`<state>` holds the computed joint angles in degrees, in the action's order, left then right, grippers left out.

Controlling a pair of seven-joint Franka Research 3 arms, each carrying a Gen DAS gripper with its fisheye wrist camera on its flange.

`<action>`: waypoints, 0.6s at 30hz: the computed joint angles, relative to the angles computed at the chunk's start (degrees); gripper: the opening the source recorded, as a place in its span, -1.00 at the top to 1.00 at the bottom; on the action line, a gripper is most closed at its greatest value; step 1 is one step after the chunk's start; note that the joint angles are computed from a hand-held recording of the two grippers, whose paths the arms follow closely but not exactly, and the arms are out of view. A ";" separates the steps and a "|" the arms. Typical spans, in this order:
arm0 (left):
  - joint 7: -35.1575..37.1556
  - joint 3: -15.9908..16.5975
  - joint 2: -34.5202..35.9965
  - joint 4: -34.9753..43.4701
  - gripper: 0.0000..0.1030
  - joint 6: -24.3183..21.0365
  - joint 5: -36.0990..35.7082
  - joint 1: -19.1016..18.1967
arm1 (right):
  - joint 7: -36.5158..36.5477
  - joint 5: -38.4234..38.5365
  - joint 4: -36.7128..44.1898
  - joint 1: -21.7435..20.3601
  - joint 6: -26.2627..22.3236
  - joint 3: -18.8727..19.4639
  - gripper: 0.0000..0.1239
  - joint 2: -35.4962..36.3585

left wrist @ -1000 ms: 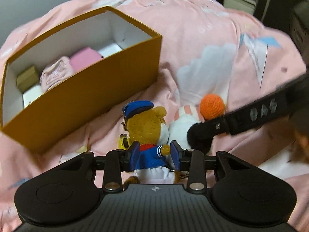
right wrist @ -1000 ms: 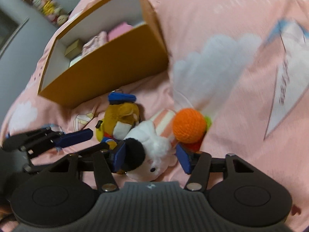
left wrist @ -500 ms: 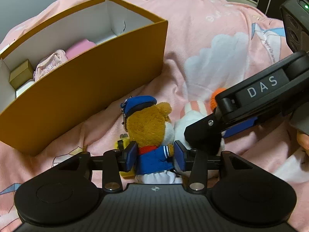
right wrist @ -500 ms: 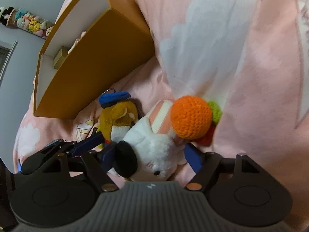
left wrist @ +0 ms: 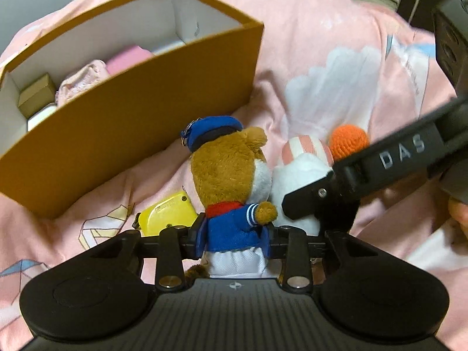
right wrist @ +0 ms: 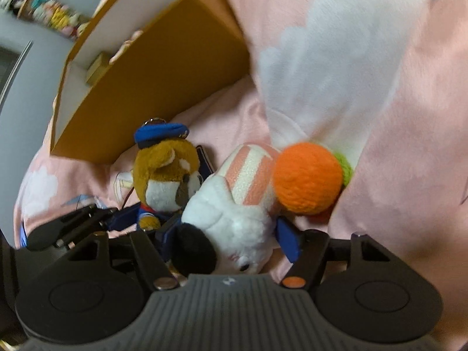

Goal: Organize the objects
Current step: 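Grasp the bear keychain with the left tool while the right tool grasps the white plush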

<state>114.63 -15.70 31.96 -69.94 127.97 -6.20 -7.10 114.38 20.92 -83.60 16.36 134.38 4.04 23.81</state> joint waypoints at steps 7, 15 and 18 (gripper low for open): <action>-0.03 -2.03 -2.31 -0.88 0.24 1.58 -7.98 3.44 | -5.78 -4.64 0.33 0.88 1.58 -0.29 -0.11 -3.09; -4.11 -2.71 -0.79 4.47 0.24 1.96 -15.15 5.11 | -15.47 -5.77 8.59 0.62 0.68 0.13 -0.11 -1.65; -5.03 -2.87 1.19 8.70 0.24 2.27 -15.71 4.97 | -18.95 -6.07 13.84 0.40 0.45 0.12 -0.11 1.01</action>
<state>109.60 -18.57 33.15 -61.23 130.24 -21.91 -2.13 95.43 14.86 -69.76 16.76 134.83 4.16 24.83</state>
